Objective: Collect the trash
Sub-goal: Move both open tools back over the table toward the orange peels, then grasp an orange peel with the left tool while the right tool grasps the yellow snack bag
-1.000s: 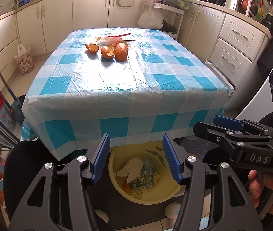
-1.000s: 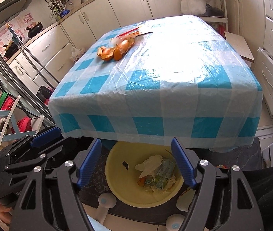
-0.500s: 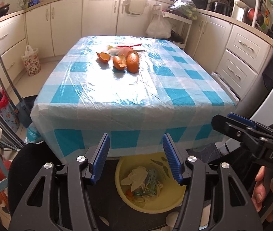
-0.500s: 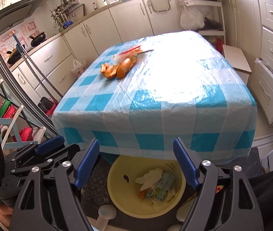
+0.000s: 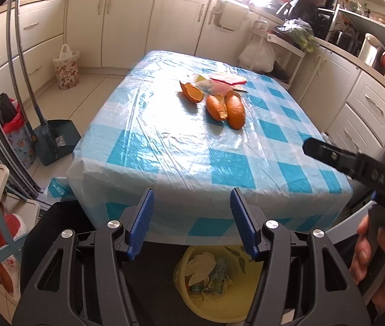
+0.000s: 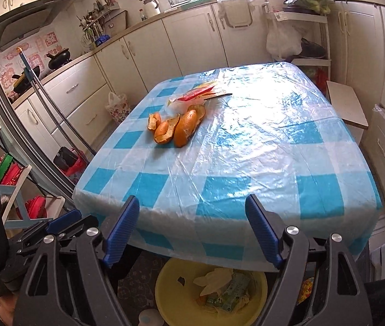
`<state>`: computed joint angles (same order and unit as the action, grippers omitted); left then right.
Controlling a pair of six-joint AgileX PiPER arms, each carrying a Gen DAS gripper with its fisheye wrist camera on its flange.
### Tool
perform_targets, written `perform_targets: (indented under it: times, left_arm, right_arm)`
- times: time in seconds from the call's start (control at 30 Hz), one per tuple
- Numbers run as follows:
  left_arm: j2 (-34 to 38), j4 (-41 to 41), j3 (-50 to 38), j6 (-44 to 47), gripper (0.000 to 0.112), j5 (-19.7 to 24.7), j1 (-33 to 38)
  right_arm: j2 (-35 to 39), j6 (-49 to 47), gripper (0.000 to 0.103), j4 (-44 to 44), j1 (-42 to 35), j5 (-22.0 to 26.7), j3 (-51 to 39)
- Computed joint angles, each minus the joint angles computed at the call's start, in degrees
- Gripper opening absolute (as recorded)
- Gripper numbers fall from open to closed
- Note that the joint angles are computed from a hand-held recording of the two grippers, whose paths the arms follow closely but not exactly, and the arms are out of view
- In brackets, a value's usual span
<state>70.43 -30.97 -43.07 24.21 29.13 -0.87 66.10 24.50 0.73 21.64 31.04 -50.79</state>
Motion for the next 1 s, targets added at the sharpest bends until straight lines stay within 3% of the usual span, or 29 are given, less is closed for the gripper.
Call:
perform_targets:
  times: [0.43, 0.7, 0.83, 1.0]
  left_arm:
    - [18.21, 0.00, -18.06, -4.05, 0.056, 0.30, 2.81]
    - [31.39, 6.50, -34.94, -12.78, 0.057, 4.66, -0.59]
    - [39.07, 9.80, -45.08, -17.28, 0.058, 9.09, -1.89]
    - [48.34, 14.41, -58.40, -23.26, 0.058, 14.45, -3.88]
  right_arm:
    - [21.02, -17.09, 0.077, 14.24, -7.27, 0.32, -18.38]
    - [33.02, -34.09, 0.076, 39.53, -16.66, 6.07, -30.48]
    - [40.60, -35.81, 0.068, 49.00, -19.75, 9.92, -37.64]
    - [49.16, -33.64, 0.052, 54.60, -21.49, 14.11, -45.96]
